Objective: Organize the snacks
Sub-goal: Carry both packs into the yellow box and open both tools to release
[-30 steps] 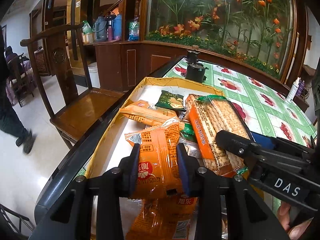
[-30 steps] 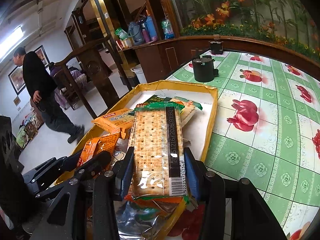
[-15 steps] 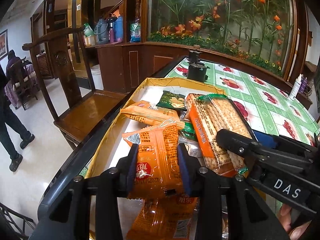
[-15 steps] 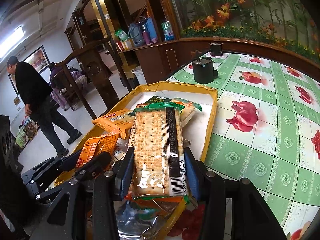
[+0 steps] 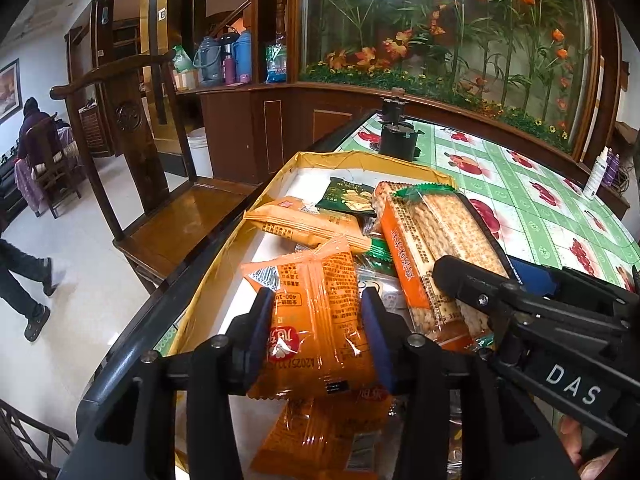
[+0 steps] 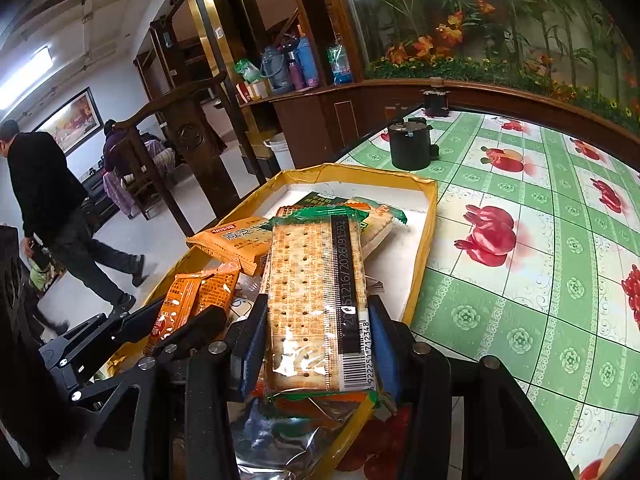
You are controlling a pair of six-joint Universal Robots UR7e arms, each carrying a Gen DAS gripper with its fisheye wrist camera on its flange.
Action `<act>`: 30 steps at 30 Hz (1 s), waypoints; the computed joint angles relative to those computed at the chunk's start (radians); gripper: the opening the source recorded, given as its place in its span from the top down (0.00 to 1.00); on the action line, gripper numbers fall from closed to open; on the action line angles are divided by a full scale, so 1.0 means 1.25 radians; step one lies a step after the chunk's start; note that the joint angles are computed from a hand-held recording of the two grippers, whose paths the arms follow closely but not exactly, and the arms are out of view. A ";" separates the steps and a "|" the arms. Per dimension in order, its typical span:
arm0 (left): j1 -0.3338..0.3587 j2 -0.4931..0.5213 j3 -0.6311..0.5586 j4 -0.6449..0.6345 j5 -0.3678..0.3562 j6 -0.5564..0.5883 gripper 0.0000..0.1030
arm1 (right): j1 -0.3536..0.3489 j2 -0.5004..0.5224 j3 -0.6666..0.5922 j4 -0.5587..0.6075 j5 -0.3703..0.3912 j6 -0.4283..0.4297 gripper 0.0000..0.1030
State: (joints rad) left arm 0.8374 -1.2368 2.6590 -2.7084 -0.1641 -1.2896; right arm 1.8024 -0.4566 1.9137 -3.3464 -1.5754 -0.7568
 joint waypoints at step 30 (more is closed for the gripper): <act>-0.014 -0.064 -0.046 0.399 -0.009 -0.285 0.26 | -0.022 -0.045 0.037 0.010 0.057 -0.005 0.42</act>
